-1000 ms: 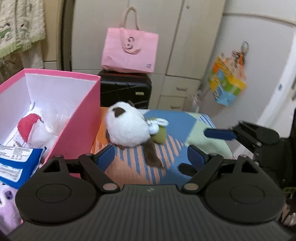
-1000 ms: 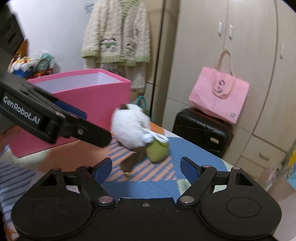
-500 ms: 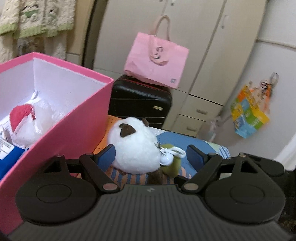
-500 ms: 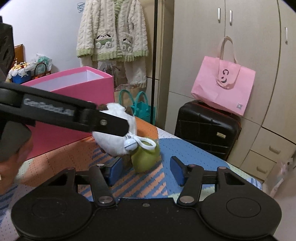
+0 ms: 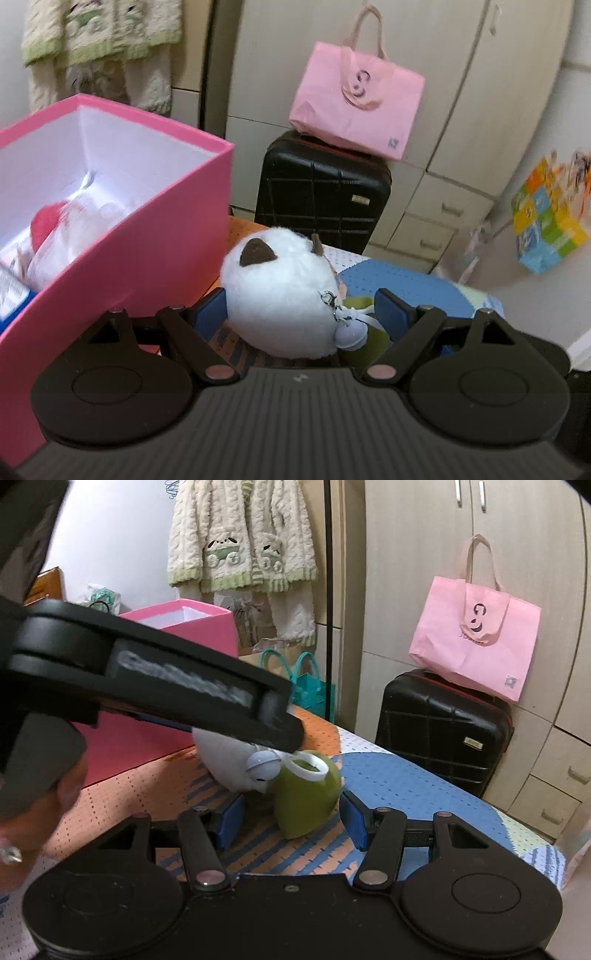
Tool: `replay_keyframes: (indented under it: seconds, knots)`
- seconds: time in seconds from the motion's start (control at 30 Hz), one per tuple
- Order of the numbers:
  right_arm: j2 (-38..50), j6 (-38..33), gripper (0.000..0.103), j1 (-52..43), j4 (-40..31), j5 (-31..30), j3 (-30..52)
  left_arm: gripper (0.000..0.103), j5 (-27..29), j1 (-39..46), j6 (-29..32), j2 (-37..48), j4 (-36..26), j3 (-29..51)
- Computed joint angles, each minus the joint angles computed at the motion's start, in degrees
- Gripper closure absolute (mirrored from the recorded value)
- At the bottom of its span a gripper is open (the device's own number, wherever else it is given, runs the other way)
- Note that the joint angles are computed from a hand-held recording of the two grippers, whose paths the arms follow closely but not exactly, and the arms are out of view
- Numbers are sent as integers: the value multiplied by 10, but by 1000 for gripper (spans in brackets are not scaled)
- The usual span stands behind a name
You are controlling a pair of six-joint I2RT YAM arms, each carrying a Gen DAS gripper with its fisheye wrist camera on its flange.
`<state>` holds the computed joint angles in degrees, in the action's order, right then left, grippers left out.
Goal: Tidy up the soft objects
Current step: 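Grasp the green toy with the right tool while the left tool grasps the white plush cat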
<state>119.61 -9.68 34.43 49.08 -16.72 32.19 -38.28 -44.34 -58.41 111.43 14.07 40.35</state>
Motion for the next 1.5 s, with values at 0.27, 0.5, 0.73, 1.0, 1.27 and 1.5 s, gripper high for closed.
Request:
replay_keyframes:
  seconds: [0.27, 0.5, 0.73, 1.0, 1.27, 1.5]
  knots:
    - [11, 17, 50, -8, 16, -12, 1, 21, 19, 14, -3, 12, -6, 12]
    - [-6, 32, 72, -17, 15, -11, -17, 28, 15, 12, 18, 14, 19, 0]
    - [-8, 29, 67, -10, 8, -1, -12, 29, 10, 8, 26, 14, 46, -15]
    - [14, 11, 57, -25, -51, -36, 47, 30, 20, 14, 29, 9, 58, -23]
    - [12, 40, 62, -30, -47, -49, 37, 36, 11, 7, 41, 8, 63, -25]
    - [-13, 62, 62, -13, -30, -5, -1, 42, 10, -4, 47, 0, 60, -29]
